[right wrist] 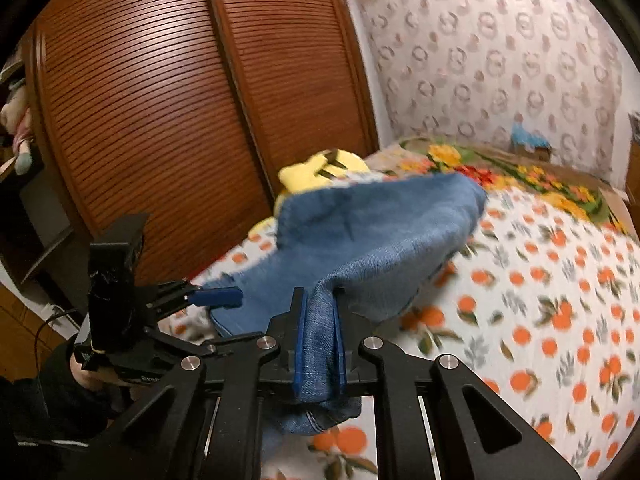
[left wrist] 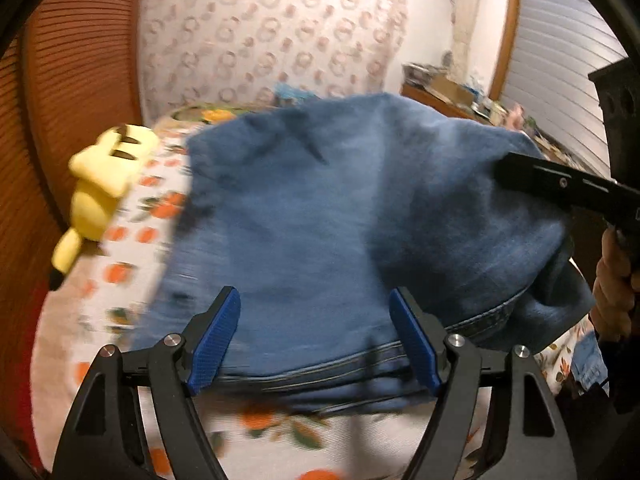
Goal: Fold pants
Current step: 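Grasp the folded jeans edge with the right tool and fold it over, then open the right tool and release the jeans onto the stack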
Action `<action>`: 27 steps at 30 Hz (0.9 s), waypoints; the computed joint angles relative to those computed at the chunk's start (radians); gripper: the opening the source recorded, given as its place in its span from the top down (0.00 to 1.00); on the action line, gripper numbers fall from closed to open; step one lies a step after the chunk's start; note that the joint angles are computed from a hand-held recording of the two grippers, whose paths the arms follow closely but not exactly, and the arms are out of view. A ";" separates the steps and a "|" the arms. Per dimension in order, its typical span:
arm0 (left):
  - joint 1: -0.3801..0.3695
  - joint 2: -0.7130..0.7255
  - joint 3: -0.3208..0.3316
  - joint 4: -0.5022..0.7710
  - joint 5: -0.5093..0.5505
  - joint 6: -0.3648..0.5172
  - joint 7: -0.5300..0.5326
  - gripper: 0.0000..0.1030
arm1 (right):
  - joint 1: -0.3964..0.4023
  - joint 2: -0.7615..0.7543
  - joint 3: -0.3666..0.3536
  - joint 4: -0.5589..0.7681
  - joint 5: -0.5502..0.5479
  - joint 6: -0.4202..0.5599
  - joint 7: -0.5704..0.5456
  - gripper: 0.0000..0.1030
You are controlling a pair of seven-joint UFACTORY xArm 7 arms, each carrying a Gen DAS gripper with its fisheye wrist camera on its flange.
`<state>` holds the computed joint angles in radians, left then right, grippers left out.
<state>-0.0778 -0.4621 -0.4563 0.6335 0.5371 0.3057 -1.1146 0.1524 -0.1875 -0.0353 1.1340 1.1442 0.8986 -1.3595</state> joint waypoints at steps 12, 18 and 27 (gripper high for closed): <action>0.014 -0.312 0.082 -0.173 -0.110 0.108 0.081 0.24 | 0.074 0.152 0.104 0.157 -0.020 0.023 -0.009 0.91; 0.046 -0.411 0.089 -0.230 -0.154 0.139 0.108 0.24 | 0.092 0.287 0.171 0.269 -0.127 0.034 0.053 0.91; 0.073 -0.435 0.083 -0.256 -0.191 0.130 0.132 0.24 | 0.053 0.370 0.220 0.354 -0.193 0.043 0.128 0.66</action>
